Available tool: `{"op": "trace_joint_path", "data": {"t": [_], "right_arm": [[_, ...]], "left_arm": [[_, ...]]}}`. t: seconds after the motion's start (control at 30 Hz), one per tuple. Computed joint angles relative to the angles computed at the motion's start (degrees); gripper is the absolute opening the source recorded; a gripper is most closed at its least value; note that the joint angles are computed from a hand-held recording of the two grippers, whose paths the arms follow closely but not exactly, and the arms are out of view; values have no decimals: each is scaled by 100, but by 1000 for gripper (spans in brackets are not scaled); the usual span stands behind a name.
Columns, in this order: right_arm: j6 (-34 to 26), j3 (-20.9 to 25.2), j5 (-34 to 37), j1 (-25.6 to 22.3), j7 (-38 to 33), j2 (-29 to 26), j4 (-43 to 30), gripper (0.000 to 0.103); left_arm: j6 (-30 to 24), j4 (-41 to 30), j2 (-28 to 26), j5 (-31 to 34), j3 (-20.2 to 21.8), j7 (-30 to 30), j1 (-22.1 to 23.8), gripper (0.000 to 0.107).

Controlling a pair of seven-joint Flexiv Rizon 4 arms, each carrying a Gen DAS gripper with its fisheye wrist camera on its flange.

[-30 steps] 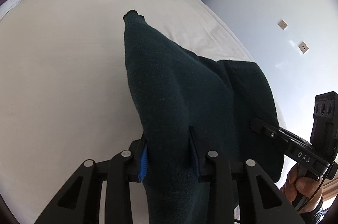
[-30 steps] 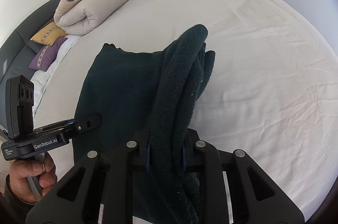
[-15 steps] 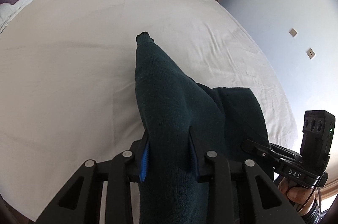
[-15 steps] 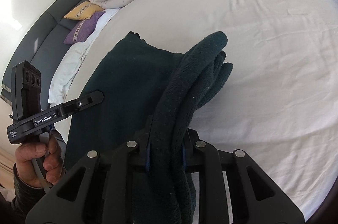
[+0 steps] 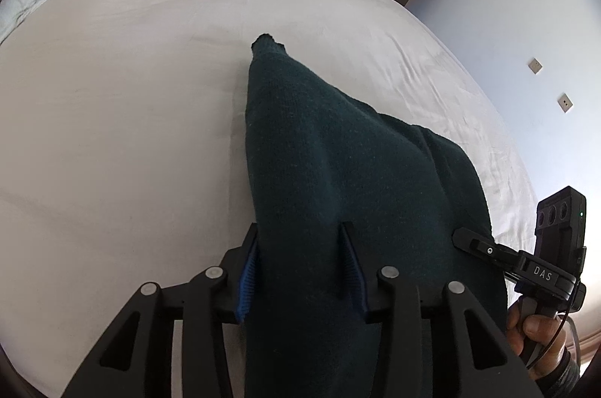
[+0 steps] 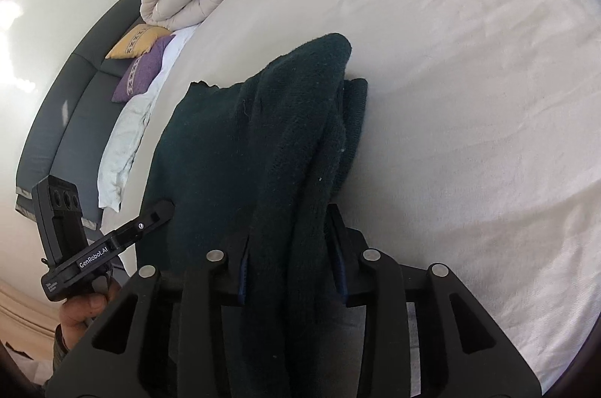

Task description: Fold small clothes

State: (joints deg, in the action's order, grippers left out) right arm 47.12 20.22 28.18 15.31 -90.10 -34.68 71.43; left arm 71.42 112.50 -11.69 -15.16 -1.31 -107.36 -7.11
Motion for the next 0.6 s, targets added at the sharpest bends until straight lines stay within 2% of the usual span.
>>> {"op": "trace_joint_path", "data": {"t": [0.07, 0.1, 0.17, 0.2, 0.3, 0.37, 0.43, 0.53, 0.57, 0.6], "right_arm": [[80, 10, 19, 12, -58, -19, 35, 39], [93, -11, -10, 21, -38, 11, 83, 40], [105, -78, -71, -13, 45, 141, 237, 45], [113, -122, -121, -39, 75, 213, 289, 47], [585, -289, -430, 85, 140, 525, 673, 48], [842, -435, -768, 187, 316, 800, 938, 49], [1265, -568, -1120, 311, 506, 1027, 1256, 52], [1836, -692, -1651, 454, 780, 1333, 1643, 55], [2083, -809, -1955, 575, 980, 1449, 1800, 55], [2343, -892, -2217, 656, 1151, 1557, 1969, 55]], "left_arm": [[180, 205, 33, -532, -168, 172, 107, 59], [229, 293, 70, -734, -213, 218, 130, 60], [288, 372, 162, -740, -163, 133, 72, 60], [322, 383, 226, -506, -56, -75, -10, 60], [158, 196, 389, 742, 320, -977, -262, 63], [-57, -45, 534, 1917, 534, -1796, -417, 77], [-368, -380, 729, 3299, 629, -2712, -551, 84], [-1128, -962, 1009, 5148, 444, -3766, -658, 98], [-1309, -1079, 1103, 5572, 342, -3991, -653, 103], [-1486, -1199, 1212, 6069, 210, -4279, -660, 103]]}}
